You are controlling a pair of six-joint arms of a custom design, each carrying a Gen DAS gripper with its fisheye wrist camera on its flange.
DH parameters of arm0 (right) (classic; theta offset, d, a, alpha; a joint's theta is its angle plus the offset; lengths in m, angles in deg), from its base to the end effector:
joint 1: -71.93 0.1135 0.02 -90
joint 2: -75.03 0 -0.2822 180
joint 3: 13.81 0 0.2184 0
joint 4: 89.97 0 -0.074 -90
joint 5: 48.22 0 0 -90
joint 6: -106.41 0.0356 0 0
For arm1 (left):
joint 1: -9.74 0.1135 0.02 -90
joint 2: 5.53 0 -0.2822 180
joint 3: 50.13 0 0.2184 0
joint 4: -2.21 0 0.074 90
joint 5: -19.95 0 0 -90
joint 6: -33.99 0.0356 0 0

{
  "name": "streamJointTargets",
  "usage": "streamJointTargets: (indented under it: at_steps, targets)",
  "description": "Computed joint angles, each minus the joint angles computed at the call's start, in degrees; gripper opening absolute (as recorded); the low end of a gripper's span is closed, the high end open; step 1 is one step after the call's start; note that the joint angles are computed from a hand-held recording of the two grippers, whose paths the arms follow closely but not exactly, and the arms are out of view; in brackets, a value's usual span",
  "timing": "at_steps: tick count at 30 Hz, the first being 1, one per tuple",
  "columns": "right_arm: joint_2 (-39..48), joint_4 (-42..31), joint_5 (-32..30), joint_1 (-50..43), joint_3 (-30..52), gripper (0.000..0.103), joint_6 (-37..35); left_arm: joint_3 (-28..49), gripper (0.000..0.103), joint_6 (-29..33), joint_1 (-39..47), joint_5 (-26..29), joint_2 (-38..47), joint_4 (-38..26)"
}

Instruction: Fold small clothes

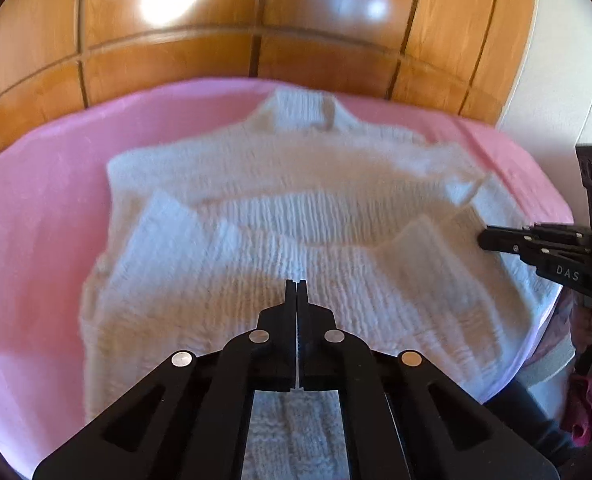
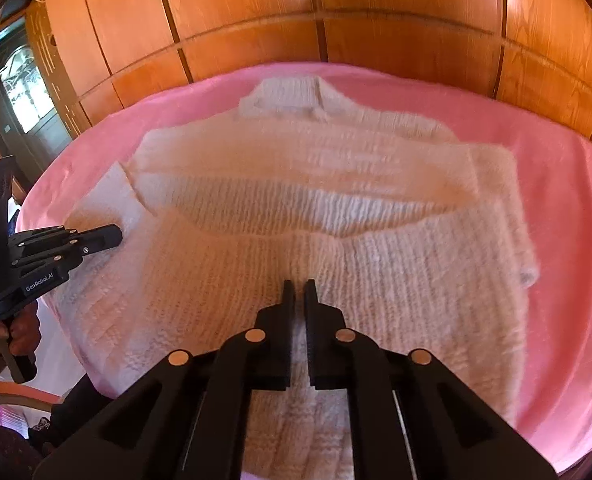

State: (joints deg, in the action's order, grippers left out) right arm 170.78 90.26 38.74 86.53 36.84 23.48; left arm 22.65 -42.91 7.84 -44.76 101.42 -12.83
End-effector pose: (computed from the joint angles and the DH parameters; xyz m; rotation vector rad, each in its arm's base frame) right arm 0.2706 0.0724 0.1623 -0.1814 2.3592 0.2465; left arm 0.3516 -0.0269 0.1804 0.5031 2.3136 -0.4412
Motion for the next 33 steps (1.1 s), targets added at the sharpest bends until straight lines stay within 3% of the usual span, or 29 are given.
streamJointTargets:
  at_steps: [4, 8, 11, 14, 15, 16, 18, 19, 21, 23, 24, 25, 27, 29, 33]
  targets:
    - [-5.5, 1.2, 1.2, -0.4, -0.6, 0.004, 1.0, -0.9, 0.0, -6.0, 2.3, 2.1, -3.4, 4.9]
    - [1.4, 5.2, 3.7, -0.7, 1.8, 0.004, 1.6, 3.2, 0.0, -8.3, 1.3, -1.9, 0.0, 6.3]
    - [7.8, 5.9, 4.6, -1.5, 2.8, 0.004, 1.4, 9.9, 0.0, -7.1, -1.4, -8.5, 7.7, 1.0]
    - [12.1, 12.8, 5.1, -1.7, 0.3, 0.005, 2.6, 12.0, 0.0, -7.4, 0.3, -4.9, 9.2, -3.8]
    - [11.8, 13.0, 4.8, -1.8, 0.0, 0.005, 3.0, 11.6, 0.003, -7.1, 1.4, -1.9, 8.5, -4.5]
    - [11.8, 13.2, 4.4, -2.1, -0.2, 0.005, 3.5, 11.9, 0.026, -6.5, 2.4, 0.7, 8.1, -5.9]
    - [12.9, 14.6, 3.3, -2.7, -0.4, 0.005, 3.9, 12.0, 0.06, -7.0, 4.7, 5.4, 7.6, -7.5]
    - [13.1, 15.0, 3.5, -2.5, -0.5, 0.005, 4.0, 11.8, 0.062, -7.5, 5.2, 7.6, 7.5, -7.8]
    - [13.6, 15.5, 3.8, -2.4, -0.5, 0.005, 4.1, 12.0, 0.062, -6.9, 5.6, 9.8, 6.8, -9.4]
    - [12.5, 14.3, 4.0, -2.1, -0.4, 0.005, 4.6, 10.5, 0.06, -6.0, 4.0, 8.3, 5.9, -8.2]
    - [12.3, 13.9, 3.4, -2.6, -0.4, 0.005, 4.1, 10.3, 0.047, -5.4, 3.1, 7.1, 5.7, -8.3]
    - [12.0, 13.3, 3.3, -2.7, -0.3, 0.005, 4.2, 10.5, 0.025, -4.3, 1.3, 4.3, 6.3, -8.5]
    - [11.1, 11.8, 3.7, -2.4, 0.1, 0.005, 4.5, 9.3, 0.004, -1.5, -1.9, -2.3, 6.9, -6.4]
    - [9.9, 11.6, 4.9, -2.0, -0.1, 0.006, 4.7, 7.2, 0.003, -1.6, -3.0, -4.4, 6.5, -2.6]
    - [7.1, 14.2, 8.9, -0.4, -1.9, 0.005, 4.9, 1.6, 0.003, -7.1, -1.3, -3.7, 1.3, 6.8]
